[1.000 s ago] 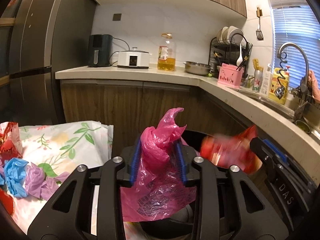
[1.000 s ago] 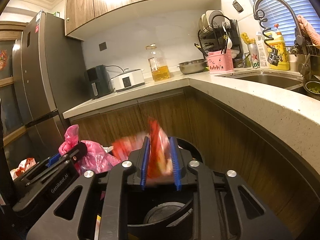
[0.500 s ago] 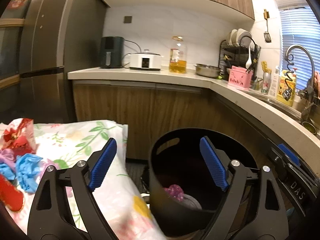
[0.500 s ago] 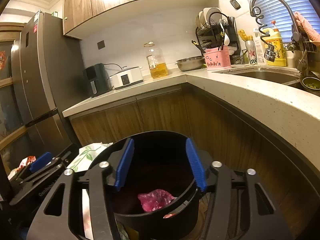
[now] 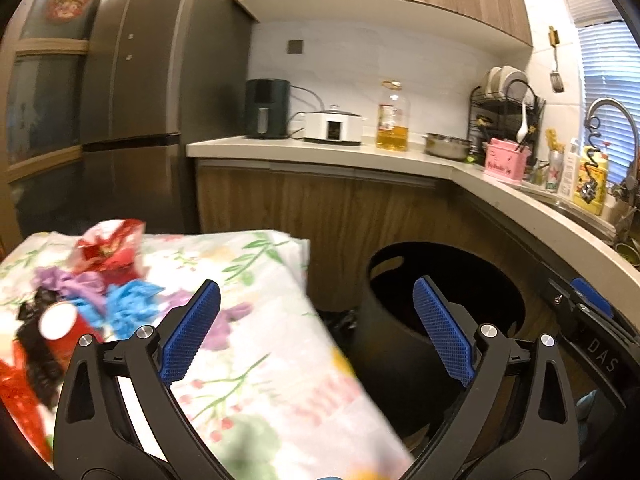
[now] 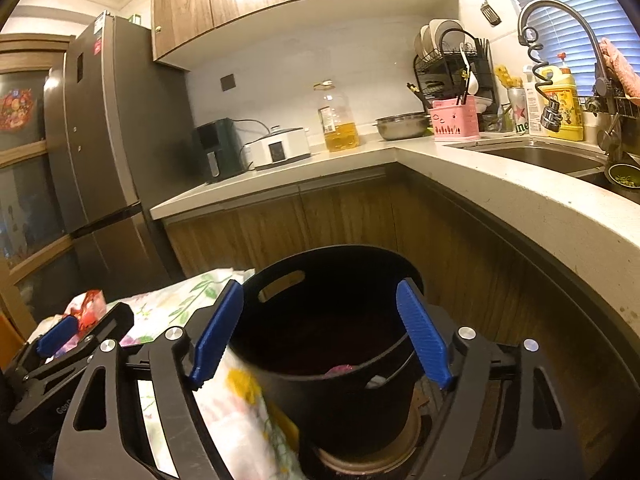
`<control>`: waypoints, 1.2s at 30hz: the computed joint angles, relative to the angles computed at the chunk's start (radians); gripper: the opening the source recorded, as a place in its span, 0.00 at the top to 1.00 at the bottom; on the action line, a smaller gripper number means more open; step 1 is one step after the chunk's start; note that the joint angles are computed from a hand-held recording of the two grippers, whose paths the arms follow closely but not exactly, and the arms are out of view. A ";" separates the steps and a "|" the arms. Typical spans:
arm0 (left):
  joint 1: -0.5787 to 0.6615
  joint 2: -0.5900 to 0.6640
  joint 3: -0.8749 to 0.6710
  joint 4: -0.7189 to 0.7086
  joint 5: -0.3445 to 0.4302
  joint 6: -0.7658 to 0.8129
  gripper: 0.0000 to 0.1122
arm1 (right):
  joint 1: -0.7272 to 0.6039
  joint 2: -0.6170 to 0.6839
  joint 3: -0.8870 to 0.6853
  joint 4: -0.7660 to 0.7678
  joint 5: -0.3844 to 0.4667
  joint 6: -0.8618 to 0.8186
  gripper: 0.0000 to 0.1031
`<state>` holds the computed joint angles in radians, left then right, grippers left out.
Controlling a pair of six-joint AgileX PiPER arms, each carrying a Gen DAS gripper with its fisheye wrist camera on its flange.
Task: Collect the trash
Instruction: 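Move both tools back over the table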
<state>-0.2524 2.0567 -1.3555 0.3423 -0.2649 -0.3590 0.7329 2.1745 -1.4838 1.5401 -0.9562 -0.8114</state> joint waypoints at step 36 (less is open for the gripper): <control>0.349 -0.240 0.488 -0.234 -0.257 0.193 0.15 | 0.195 0.183 -0.298 0.037 0.049 -0.137 0.25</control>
<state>0.0965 1.8163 -0.8680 0.1078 -0.5214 -0.1656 0.9276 2.3573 -1.7819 1.5768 -0.9069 -0.9487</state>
